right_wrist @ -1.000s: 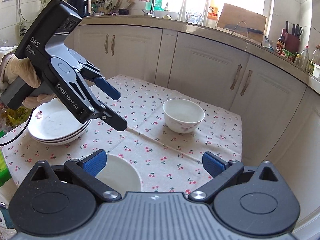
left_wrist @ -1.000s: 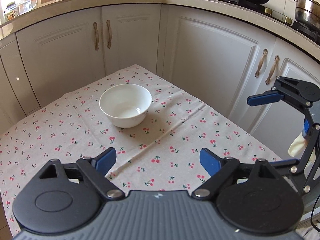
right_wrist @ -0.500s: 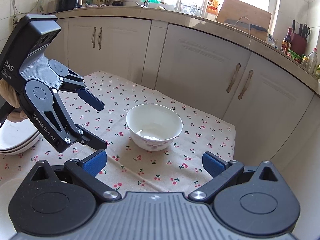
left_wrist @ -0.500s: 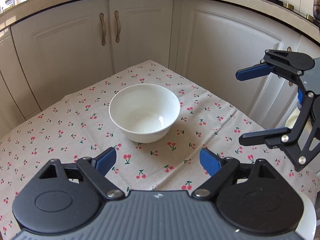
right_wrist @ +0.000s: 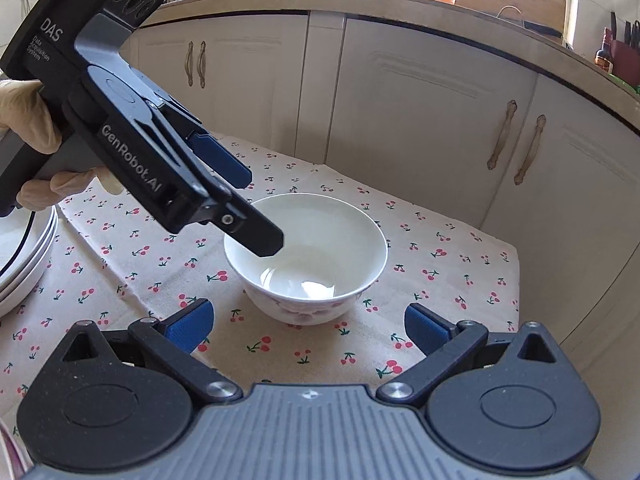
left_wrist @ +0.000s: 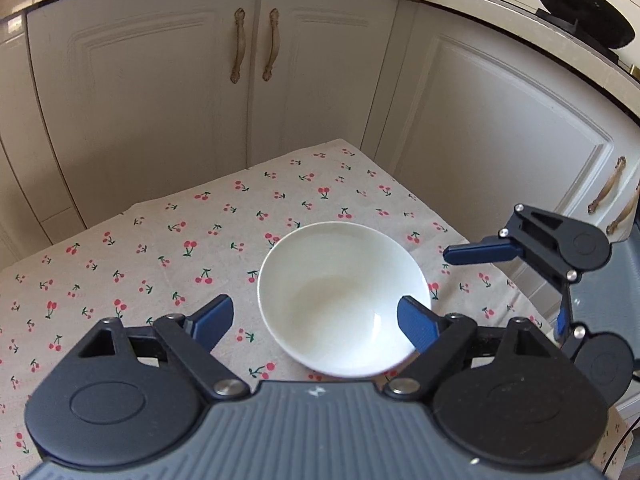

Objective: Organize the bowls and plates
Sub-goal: 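Move the left gripper to the plain white bowl and grasp its rim, then lift the white bowl with the left gripper over the nested bowls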

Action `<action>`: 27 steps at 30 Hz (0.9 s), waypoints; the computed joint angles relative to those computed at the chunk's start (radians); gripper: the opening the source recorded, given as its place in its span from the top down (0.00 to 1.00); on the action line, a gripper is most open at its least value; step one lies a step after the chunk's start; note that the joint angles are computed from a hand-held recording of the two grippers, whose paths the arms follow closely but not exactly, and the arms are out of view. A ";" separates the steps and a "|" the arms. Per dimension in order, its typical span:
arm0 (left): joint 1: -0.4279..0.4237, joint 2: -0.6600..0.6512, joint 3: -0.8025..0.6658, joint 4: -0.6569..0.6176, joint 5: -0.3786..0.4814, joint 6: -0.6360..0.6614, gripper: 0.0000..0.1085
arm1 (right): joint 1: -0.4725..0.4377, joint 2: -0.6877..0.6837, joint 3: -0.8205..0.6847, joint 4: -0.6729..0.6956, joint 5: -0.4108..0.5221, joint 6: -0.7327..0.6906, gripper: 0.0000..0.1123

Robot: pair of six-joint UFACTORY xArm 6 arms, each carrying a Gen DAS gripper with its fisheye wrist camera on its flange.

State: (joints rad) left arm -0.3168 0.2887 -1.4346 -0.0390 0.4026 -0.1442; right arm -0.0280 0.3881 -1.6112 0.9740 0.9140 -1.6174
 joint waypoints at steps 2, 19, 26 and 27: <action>0.000 0.030 -0.038 -0.015 0.022 0.009 0.25 | 0.008 0.025 -0.023 -0.004 -0.003 0.016 0.09; 0.006 0.128 -0.163 -0.116 0.078 0.068 0.31 | 0.031 0.085 -0.080 0.012 -0.006 0.006 0.12; 0.005 0.131 -0.167 -0.125 0.083 0.082 0.31 | 0.030 0.090 -0.091 0.024 0.017 0.000 0.17; 0.006 0.132 -0.168 -0.129 0.083 0.085 0.31 | 0.031 0.090 -0.091 0.024 0.016 0.000 0.17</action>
State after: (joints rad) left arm -0.3110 0.4203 -1.6026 -0.1676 0.4859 -0.0595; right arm 0.0026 0.4777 -1.7022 0.9977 0.9295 -1.6177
